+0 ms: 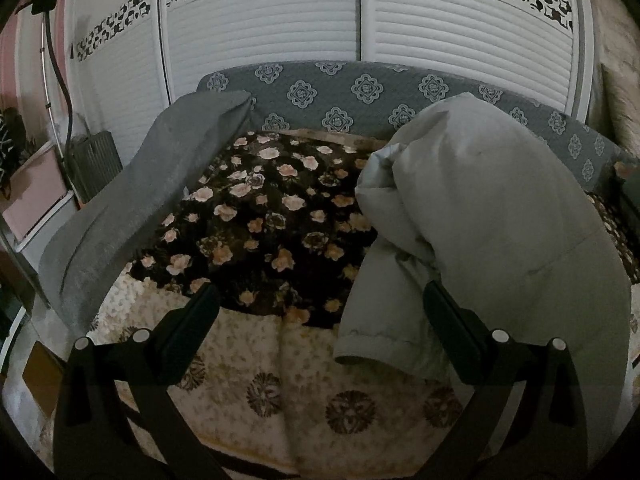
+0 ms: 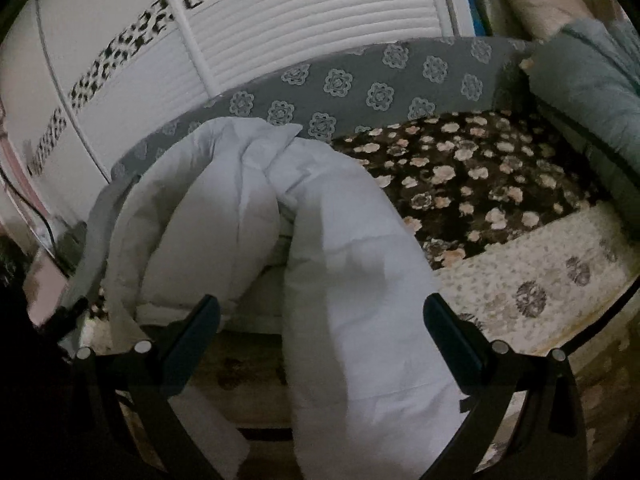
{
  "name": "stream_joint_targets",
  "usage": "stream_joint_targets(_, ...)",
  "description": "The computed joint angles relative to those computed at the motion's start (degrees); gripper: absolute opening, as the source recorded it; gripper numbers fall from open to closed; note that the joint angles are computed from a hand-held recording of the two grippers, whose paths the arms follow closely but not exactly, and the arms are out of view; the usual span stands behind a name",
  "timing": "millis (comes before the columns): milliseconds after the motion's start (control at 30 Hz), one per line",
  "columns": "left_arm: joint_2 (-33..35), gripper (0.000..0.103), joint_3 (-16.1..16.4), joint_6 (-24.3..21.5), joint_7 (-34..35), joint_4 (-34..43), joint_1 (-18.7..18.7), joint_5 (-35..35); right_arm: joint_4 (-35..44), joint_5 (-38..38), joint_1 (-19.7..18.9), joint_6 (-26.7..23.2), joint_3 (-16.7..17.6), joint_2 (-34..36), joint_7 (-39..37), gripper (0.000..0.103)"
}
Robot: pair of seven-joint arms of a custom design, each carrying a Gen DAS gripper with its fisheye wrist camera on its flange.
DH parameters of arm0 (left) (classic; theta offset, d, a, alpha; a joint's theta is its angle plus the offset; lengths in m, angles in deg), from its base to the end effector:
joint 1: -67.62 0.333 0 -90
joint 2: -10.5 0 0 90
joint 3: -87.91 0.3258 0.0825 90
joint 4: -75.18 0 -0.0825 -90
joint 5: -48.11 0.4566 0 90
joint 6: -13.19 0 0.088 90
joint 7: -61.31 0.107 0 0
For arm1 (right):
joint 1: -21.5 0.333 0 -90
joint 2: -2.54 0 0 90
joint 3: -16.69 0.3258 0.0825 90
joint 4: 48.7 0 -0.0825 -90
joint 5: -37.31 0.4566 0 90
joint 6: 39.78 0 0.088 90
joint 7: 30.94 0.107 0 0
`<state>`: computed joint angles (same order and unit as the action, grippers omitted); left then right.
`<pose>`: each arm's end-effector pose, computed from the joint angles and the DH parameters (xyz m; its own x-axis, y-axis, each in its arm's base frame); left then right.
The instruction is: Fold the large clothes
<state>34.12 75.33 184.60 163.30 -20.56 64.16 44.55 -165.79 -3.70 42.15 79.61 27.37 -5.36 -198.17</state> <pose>0.7591 -0.1879 0.4560 -0.3513 -0.9359 -0.0247 -0.5593 0.2309 -0.7962 0.5322 0.2897 0.5161 -0.7500 -0.6328 -0.1927 -0.4131 0.6755 -0.6108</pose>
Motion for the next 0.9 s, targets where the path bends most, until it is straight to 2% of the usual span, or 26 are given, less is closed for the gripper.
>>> stream_joint_targets(100, -0.6, 0.1, 0.3, 1.0, -0.3, -0.7, -0.4, 0.4, 0.1, -0.5, 0.2, 1.4, -0.1, 0.0, -2.0, 0.101)
stream_joint_targets(200, -1.2, 0.1, -0.5, 1.9, 0.3, -1.6, 0.1, 0.1, -1.6, -2.5, -0.2, 2.2, 0.4, -1.9, 2.0, 0.101)
stream_joint_targets(267, -1.6, 0.1, -1.0, 2.5, 0.9, -2.3, 0.2, 0.1, -2.2, -1.7, -0.5, 1.9, 0.4, -2.4, 2.0, 0.101)
stream_joint_targets(333, -2.3, 0.1, -2.7, 2.5, 2.4, -3.4, 1.3, -0.9, -1.5, 0.5, -0.5, -0.5, 0.4, -1.7, 0.2, 0.101)
stream_joint_targets(433, -3.7, 0.1, -7.6, 2.1, 7.0, -5.4, 4.4, -5.2, -0.7, 0.6, -0.5, -2.3, 0.5, -1.0, -1.1, 0.101)
stream_joint_targets(600, -6.9, 0.1, -13.5, 7.3, 15.9, -10.9, 7.5, -10.1, 2.5, -3.5, 0.6, -8.0, 1.1, 1.0, -2.9, 0.101)
stream_joint_targets(733, -8.4, 0.1, -17.5, 8.6, 20.2, -13.2, 10.7, -13.7, 2.7, -4.1, 1.4, -9.9, 1.0, 0.5, -0.7, 0.101)
stream_joint_targets(800, -9.1, 0.1, -16.0, 10.0, 20.0, -14.0, 9.3, -13.6, 3.2, -4.3, 1.7, -11.1, 1.1, 0.7, -1.0, 0.101)
stream_joint_targets(900, -9.9, 0.1, -9.2, 10.6, 15.4, -14.1, 3.4, -9.8, 4.2, -5.6, 2.2, -13.0, 1.2, 1.4, -1.0, 0.101)
